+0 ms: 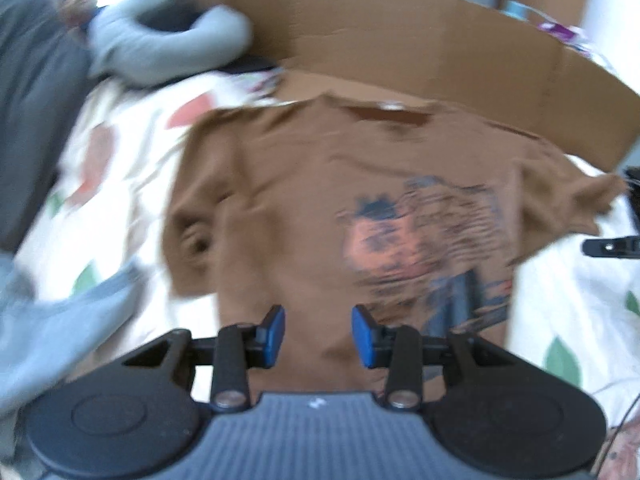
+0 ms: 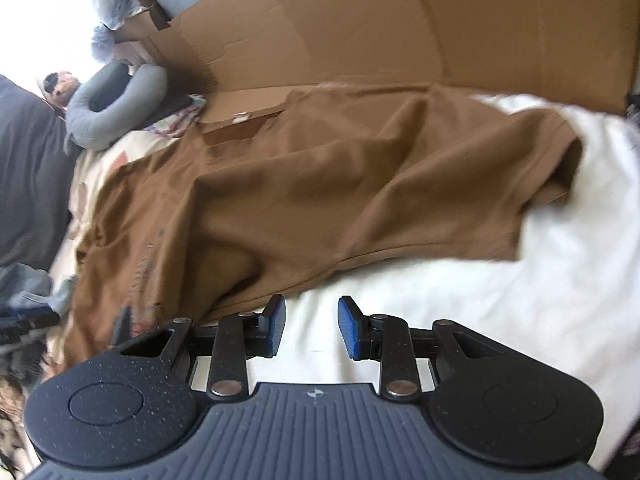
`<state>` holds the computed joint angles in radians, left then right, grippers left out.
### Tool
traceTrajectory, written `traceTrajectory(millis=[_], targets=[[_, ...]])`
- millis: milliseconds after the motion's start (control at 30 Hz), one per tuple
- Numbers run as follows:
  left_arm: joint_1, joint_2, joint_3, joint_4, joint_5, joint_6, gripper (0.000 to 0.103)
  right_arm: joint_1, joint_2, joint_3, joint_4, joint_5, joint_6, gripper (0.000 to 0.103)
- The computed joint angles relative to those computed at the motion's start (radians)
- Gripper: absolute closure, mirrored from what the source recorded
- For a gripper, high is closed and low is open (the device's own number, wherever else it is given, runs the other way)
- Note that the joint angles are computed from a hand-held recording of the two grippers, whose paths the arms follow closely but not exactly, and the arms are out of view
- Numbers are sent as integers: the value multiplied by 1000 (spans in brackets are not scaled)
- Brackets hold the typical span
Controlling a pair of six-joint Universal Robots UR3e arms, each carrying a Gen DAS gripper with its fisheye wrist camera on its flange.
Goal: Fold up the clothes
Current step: 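Open both grippers and release the flattened shirt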
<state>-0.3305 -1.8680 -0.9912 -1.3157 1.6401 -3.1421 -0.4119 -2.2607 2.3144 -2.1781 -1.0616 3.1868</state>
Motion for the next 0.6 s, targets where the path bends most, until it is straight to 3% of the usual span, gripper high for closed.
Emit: traceTrajectory(millis=[200,467,600], targets=[[57,87,-176,41,78,-18,64,130,191,60,-301,-17,170,67],[134,128,-254,10,-35,-26,63,201,371,101,-533,-13,320,67],[152,143,-289,4,-76,-20,63,227,470,138,-712,6,440,60]])
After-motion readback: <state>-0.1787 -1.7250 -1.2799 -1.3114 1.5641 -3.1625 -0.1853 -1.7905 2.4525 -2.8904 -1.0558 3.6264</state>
